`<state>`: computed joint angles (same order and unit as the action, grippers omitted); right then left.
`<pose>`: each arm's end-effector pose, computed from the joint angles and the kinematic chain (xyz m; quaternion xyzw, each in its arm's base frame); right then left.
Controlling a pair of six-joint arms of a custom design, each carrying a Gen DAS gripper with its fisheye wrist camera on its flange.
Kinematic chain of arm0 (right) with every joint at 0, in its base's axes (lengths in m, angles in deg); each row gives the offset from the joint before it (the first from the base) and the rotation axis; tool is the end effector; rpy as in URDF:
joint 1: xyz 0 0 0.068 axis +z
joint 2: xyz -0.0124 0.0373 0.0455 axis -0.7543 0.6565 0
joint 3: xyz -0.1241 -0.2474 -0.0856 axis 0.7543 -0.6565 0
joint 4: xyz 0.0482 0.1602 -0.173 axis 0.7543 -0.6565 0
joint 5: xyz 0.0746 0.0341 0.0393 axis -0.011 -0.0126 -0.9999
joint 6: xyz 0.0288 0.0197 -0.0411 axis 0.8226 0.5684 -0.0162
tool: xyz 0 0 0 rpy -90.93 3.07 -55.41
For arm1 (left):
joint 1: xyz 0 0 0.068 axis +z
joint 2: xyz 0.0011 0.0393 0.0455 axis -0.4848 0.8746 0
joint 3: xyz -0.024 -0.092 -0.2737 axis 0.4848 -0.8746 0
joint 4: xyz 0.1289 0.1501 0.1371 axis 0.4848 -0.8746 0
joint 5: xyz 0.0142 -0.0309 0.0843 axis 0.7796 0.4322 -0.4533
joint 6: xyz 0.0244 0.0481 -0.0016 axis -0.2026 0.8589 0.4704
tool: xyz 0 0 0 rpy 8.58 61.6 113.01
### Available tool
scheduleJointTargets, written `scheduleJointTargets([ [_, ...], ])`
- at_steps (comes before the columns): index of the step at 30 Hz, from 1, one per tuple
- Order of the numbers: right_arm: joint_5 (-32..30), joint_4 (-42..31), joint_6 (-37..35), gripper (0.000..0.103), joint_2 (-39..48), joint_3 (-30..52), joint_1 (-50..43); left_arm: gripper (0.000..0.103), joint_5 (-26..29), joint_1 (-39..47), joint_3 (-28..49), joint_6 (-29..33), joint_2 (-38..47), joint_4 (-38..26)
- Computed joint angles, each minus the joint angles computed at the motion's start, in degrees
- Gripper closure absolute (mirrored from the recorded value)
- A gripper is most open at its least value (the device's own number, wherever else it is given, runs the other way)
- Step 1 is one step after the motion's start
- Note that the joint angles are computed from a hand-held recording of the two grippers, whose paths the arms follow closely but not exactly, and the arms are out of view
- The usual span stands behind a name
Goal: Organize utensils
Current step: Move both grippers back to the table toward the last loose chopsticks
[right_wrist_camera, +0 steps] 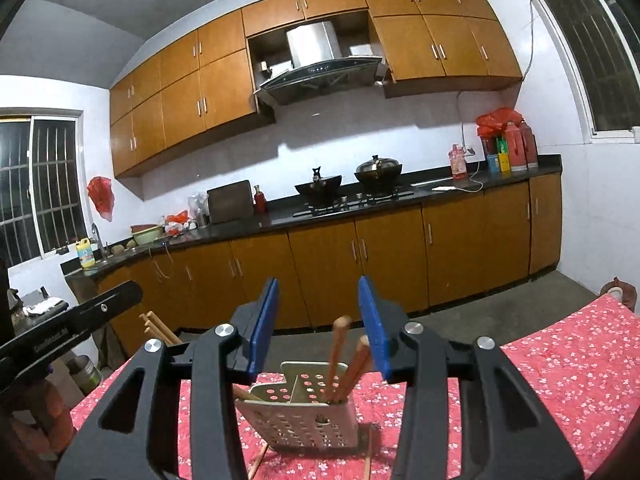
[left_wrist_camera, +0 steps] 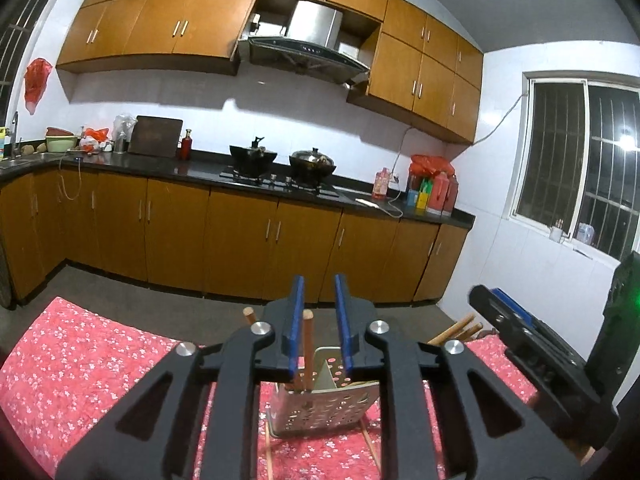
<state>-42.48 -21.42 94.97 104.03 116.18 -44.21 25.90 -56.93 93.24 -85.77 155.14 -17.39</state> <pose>0.2887 0.0408 0.2386 -0.1331 0.7487 0.2561 0.5968 0.2498 -0.1111 0.2612 -0.1271 0.7760 -0.0422 0.6163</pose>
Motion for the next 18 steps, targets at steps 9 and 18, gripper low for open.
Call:
scheduleJointTargets([
  [9, -2.25, -6.53, -5.12, 0.060, -1.43, -3.81, -8.10, 0.073, -7.89, -5.14, -7.77, -3.28, -11.64, -4.09],
  [18, 0.52, -21.40, -15.06, 0.062, 19.28, 0.66, -6.50, 0.066, -0.25, -0.90, -16.03, -15.27, 0.50, -7.74],
])
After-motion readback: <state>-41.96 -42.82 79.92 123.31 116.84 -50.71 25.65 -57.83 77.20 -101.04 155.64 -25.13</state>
